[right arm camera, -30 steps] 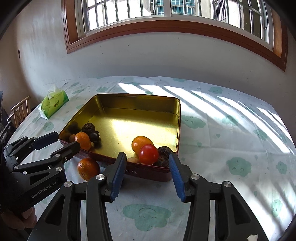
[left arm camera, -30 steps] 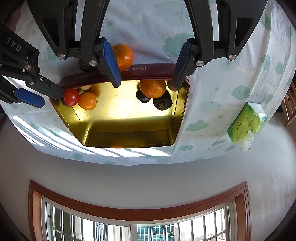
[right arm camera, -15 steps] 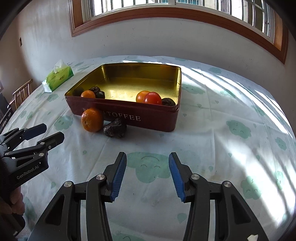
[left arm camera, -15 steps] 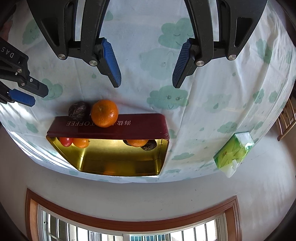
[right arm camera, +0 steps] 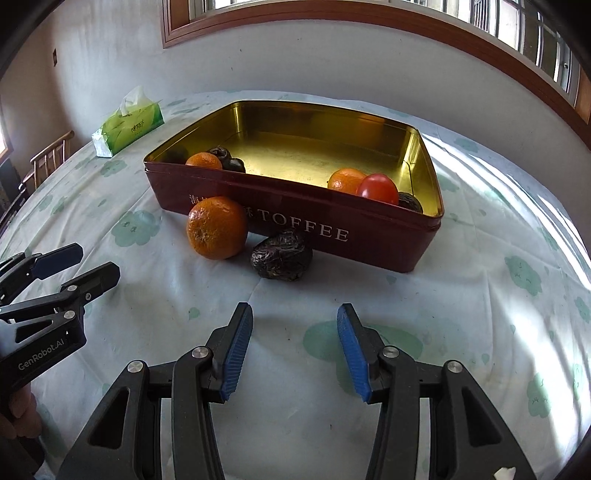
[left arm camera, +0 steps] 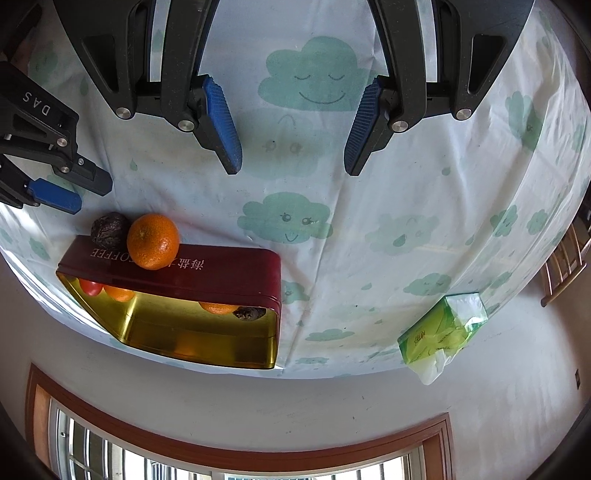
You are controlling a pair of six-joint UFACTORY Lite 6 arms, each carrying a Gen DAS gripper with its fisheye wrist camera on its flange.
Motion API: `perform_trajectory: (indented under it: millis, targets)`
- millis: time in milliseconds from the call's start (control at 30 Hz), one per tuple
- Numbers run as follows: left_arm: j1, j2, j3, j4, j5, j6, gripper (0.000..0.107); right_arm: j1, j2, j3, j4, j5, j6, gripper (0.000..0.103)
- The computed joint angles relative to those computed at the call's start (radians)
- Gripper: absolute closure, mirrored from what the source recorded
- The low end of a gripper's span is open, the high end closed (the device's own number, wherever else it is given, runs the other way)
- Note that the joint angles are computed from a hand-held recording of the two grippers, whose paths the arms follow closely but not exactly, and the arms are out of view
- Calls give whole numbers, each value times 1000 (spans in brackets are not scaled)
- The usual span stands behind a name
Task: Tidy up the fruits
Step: 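Pull both open tools back from the tin toward the remaining fruit, then close right tool on the dark wrinkled fruit beside the tin, then approach and close left tool on the mandarin orange while right tool holds the dark fruit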
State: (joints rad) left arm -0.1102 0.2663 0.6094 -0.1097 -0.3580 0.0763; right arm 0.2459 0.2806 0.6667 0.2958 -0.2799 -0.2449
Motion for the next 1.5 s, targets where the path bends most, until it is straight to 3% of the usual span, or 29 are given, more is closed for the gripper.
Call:
perform_trajectory:
  millis: [467,600,900,1500]
  targets:
    - [31,30,28,120,17,-111,48,15,111,146,97,22,-76,59]
    - [27,31,29,105,18,-97,48,12,100,133,61,20,-45,68]
    - [-8,28,28,40,17,-39,48,-12,70,94,23,13,-10,69]
    - [-151,33,34,-50,18,-5,48,-207,-55,-65,-219,-16,156,69]
